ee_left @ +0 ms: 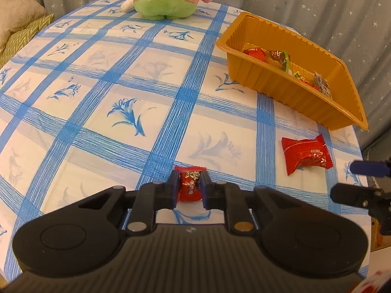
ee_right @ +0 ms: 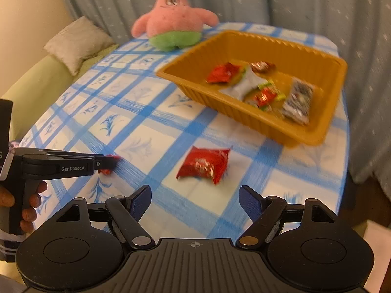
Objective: Organize snacks
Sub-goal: 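Grasp the small red candy with the left gripper while the right gripper grasps the red packet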
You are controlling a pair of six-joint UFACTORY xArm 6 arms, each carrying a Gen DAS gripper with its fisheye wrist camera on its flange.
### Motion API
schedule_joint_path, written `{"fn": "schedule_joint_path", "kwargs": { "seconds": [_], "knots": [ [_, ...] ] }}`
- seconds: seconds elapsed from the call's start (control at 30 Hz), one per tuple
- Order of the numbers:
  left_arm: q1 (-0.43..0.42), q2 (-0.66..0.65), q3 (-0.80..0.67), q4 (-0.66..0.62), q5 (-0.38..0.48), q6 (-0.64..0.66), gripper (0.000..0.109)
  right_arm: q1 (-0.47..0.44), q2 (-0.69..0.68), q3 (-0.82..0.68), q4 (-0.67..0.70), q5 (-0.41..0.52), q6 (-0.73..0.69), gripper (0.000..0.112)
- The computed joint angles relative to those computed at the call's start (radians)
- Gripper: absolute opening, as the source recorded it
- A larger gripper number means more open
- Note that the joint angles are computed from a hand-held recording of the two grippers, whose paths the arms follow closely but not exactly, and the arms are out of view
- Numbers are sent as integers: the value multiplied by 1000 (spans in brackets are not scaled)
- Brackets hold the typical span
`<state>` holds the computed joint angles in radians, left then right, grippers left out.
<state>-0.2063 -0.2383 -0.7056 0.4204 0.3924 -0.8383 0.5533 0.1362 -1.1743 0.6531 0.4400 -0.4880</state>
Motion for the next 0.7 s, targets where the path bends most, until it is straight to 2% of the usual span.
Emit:
{"fn": "schedule_joint_path", "kwargs": {
  "seconds": [0.4, 0.5, 0.57, 0.7],
  "knots": [
    [11, -1, -6, 1, 18, 33, 15, 5, 131, -139, 122, -15, -285, 78],
    [13, -3, -5, 4, 20, 31, 15, 2, 169, -185, 116, 1, -304, 76],
    [14, -3, -4, 1, 19, 33, 15, -1, 191, -213, 126, 24, -328, 70],
    [15, -4, -4, 0, 19, 37, 15, -4, 226, -252, 69, 67, -303, 66]
  ]
}}
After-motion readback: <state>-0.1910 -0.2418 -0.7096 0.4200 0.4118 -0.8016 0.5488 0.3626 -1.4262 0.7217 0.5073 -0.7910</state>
